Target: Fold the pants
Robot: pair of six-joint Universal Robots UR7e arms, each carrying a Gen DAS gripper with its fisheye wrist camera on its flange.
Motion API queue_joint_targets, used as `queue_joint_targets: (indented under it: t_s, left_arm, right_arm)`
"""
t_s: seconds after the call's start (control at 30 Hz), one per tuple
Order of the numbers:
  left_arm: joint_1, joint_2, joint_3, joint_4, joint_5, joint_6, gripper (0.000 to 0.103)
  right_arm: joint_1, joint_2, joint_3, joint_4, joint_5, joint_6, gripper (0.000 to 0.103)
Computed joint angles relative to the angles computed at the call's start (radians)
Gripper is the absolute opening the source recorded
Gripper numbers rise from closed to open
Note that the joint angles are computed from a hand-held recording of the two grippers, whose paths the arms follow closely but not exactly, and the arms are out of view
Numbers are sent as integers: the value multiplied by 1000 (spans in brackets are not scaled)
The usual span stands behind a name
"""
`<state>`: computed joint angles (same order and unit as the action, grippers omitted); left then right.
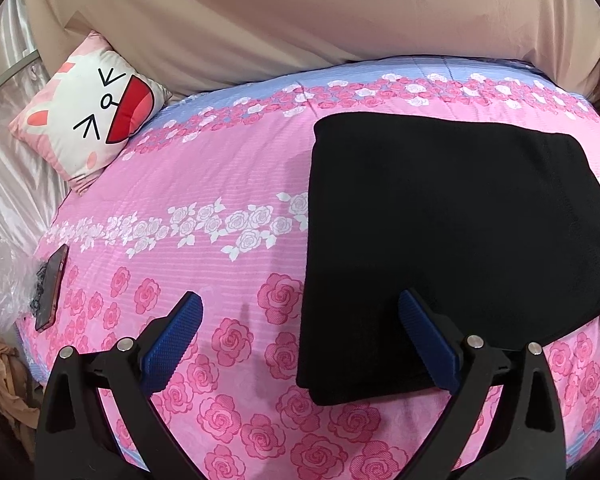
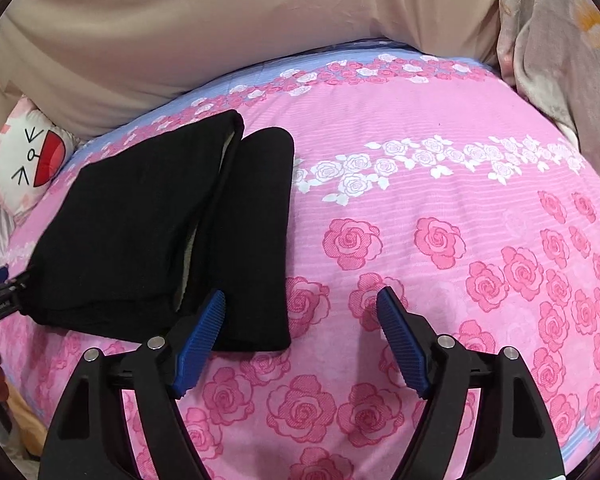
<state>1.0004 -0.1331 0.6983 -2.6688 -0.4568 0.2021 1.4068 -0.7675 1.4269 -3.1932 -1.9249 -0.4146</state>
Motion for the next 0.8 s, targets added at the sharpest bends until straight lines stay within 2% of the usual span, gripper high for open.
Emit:
queue_joint_targets:
  t_s: [0.1, 0.17, 0.27, 0.3, 0.43, 0.57, 0.6, 0.63, 0.7, 0.77, 0.8]
  left_arm:
    - [0, -11, 17, -8, -10, -5, 97]
    - [3, -28, 46, -25, -45, -3, 97]
    - [15, -83, 135, -56, -158, 1, 96]
    - [16, -90, 151, -52, -168, 1, 96]
    - [6, -104, 212, -104, -153, 84, 96]
    - [-5, -107, 251, -135, -120, 178, 96]
    - [-6, -92, 235, -144, -98, 199, 96]
    - [-5, -65, 197, -135, -60, 210, 97]
    - [-2, -47, 160, -108, -47, 192, 98]
    - [0, -48, 142, -64, -57, 143, 98]
    - [1, -48, 136, -57, -58, 139, 98]
  right_arm:
    - [-11, -36, 39, 10, 41, 27, 75]
    - [-12, -50, 62, -2, 41, 5, 76]
    - [-8, -53, 99, -58, 24, -91, 76]
    - [-1, -41, 108, -104, -3, -144, 76]
    - [28, 29, 74, -198, -129, -304, 76]
    - [39, 77, 27, -254, -131, -358, 75]
    - [41, 90, 1, -244, -120, -354, 68]
    - [40, 88, -15, -195, -91, -330, 47]
    - [44, 81, -39, -115, -63, -281, 18]
    - [56, 70, -25, -154, -63, -277, 16]
    - [55, 46, -1, -156, -46, -237, 16]
